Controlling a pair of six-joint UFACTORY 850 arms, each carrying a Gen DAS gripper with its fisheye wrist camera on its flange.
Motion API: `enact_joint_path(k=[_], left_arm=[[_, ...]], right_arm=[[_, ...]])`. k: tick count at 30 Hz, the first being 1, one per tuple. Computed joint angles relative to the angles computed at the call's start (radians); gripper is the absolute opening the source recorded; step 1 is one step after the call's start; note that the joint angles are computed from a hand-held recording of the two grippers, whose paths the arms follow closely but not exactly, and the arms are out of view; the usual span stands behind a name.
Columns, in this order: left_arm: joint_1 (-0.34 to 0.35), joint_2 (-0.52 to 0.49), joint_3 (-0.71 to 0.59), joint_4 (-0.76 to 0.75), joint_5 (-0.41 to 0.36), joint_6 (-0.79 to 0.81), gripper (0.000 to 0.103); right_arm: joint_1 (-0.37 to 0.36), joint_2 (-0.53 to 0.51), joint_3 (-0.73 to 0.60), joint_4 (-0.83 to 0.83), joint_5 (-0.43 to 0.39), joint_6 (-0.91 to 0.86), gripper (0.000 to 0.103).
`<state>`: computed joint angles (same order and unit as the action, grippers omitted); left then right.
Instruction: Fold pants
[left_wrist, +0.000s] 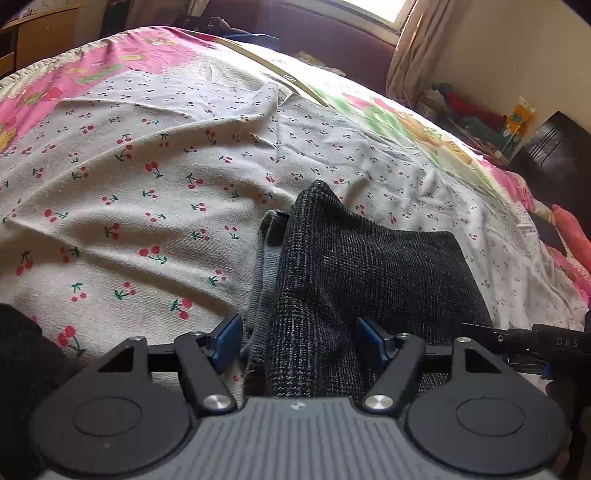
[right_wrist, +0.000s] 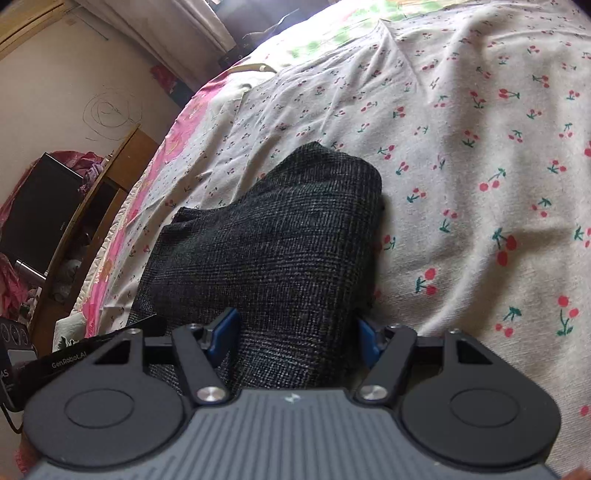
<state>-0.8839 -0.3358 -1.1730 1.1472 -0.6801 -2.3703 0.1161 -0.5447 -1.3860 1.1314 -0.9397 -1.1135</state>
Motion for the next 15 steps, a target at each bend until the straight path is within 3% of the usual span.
enact_joint_path(k=[2, 6, 7, 8, 11, 13, 15], left_arm=[[0.028, -0.014, -0.012, 0.003, 0.054, 0.032, 0.095], [0.038, -0.022, -0.035, -0.033, 0.066, 0.105, 0.093], [0.030, -0.017, -0.034, -0.032, 0.055, 0.112, 0.089], [0.019, -0.012, -0.033, -0.017, 0.042, 0.112, 0.086], [0.002, 0.013, 0.000, 0.078, 0.047, 0.040, 0.086], [0.034, -0.004, -0.015, 0.002, 0.077, 0.110, 0.087], [0.068, -0.016, -0.016, -0.031, 0.144, 0.155, 0.095]], right_arm=[[0.003, -0.019, -0.012, 0.026, -0.024, 0.011, 0.071], [0.026, -0.034, -0.026, 0.042, -0.018, 0.010, 0.072], [0.024, -0.024, -0.017, 0.042, -0.013, 0.003, 0.069], [0.019, -0.014, -0.009, 0.042, -0.017, 0.000, 0.060], [-0.018, 0.009, 0.015, 0.069, -0.092, -0.044, 0.044], [-0.023, -0.009, -0.002, 0.062, -0.109, -0.037, 0.044], [-0.002, -0.046, -0.040, 0.024, -0.090, 0.007, 0.046]])
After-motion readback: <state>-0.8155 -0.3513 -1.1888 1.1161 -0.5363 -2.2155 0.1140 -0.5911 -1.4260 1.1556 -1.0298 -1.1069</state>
